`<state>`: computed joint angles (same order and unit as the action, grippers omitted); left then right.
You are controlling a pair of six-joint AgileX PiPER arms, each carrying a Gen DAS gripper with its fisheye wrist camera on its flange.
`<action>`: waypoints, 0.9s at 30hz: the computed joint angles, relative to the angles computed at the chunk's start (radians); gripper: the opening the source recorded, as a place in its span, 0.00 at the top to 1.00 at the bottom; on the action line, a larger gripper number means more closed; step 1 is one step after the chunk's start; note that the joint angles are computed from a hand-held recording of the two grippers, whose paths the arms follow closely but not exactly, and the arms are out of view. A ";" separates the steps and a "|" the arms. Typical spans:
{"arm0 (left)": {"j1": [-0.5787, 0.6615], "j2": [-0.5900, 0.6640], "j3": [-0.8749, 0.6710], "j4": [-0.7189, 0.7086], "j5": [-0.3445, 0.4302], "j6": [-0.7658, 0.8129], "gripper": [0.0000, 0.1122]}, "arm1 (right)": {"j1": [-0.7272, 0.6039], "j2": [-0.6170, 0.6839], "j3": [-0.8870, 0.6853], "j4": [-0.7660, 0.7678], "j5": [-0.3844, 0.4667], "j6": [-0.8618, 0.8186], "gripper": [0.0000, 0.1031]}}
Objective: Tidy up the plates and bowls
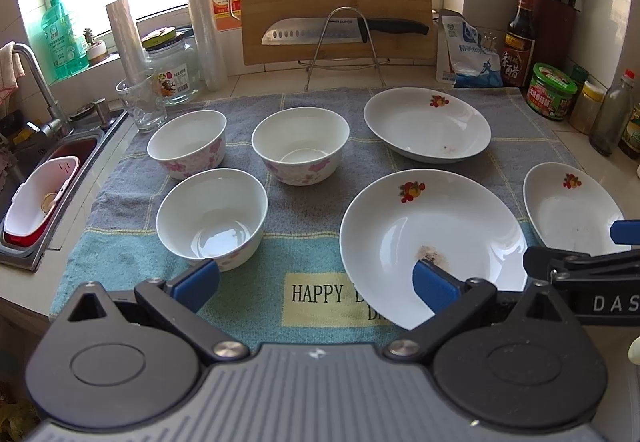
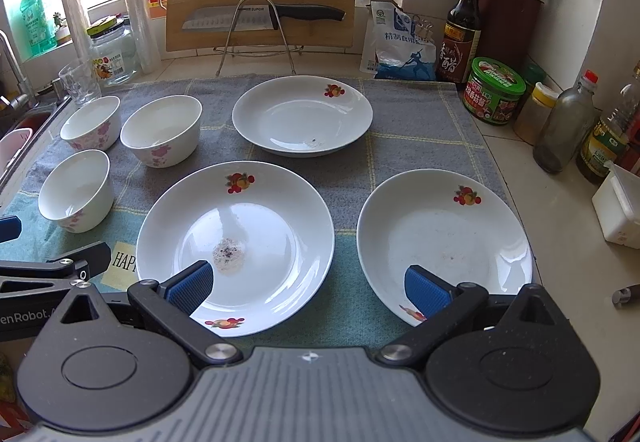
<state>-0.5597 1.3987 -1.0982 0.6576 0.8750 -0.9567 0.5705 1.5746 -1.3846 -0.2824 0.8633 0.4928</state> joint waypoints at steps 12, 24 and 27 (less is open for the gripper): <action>-0.046 -0.007 -0.001 0.047 -0.064 -0.009 0.09 | -0.052 -0.059 0.044 -0.019 -0.029 -0.057 0.00; -0.103 0.110 -0.118 0.061 -0.115 0.000 0.09 | -0.210 -0.230 0.241 0.014 -0.205 -0.155 0.00; -0.114 0.150 -0.163 0.060 -0.137 0.042 0.09 | -0.261 -0.264 0.290 0.036 -0.231 -0.192 0.00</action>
<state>-0.6739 1.5485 -1.2613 0.7173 0.7381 -0.9142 0.3090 1.3109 -1.0948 -0.2466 0.6323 0.3005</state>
